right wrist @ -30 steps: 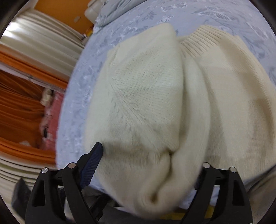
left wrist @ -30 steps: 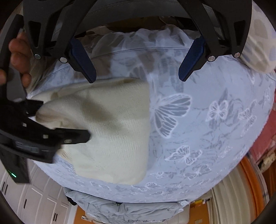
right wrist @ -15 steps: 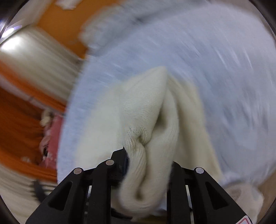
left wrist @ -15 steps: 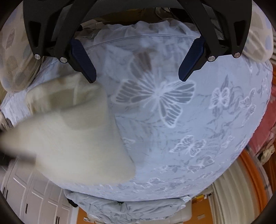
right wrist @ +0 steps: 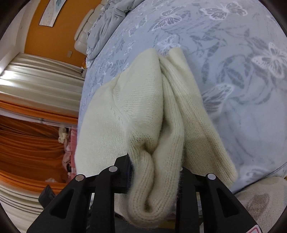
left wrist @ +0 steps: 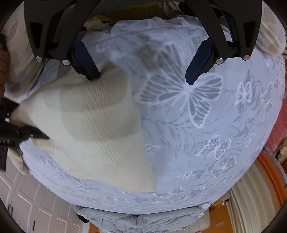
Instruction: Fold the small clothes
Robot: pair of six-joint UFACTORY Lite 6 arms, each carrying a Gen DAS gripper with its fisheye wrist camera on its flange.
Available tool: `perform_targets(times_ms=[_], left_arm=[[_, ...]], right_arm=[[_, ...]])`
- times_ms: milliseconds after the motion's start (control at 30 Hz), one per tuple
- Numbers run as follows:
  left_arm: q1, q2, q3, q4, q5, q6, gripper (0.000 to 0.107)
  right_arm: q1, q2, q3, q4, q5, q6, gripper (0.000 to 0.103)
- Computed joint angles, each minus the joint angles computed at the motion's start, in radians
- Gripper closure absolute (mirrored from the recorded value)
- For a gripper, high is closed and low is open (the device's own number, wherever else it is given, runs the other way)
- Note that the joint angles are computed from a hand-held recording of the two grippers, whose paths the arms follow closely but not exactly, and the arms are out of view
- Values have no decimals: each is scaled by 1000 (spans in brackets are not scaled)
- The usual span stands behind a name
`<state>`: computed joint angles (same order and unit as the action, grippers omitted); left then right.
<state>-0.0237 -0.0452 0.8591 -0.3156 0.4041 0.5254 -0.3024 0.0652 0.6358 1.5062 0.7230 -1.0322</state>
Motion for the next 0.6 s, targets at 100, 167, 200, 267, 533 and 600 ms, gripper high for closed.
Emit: perform_targets(times_ms=[100,167,200,267,533,600], left_arm=[[38,39,47,-128,62,132,44],[51,46,60,-186,107,190,70],[51,35,59,-207,127,216,77],[36,13,47,-193,124,204,82],[10,115,86,-78,115,31,76],[41,78,68,-145,121,92,75]], right_arm=[[46,-48,6,-26,-55,27,82],[65,-154,11,-61,-62,70,83],[49,-228,7,-45,-28,68,84],[51,-305,29,-77,-37,108,84],[84,-35,141,-464,-143,364,83],[122,-82,127,-480,-178,392,83]])
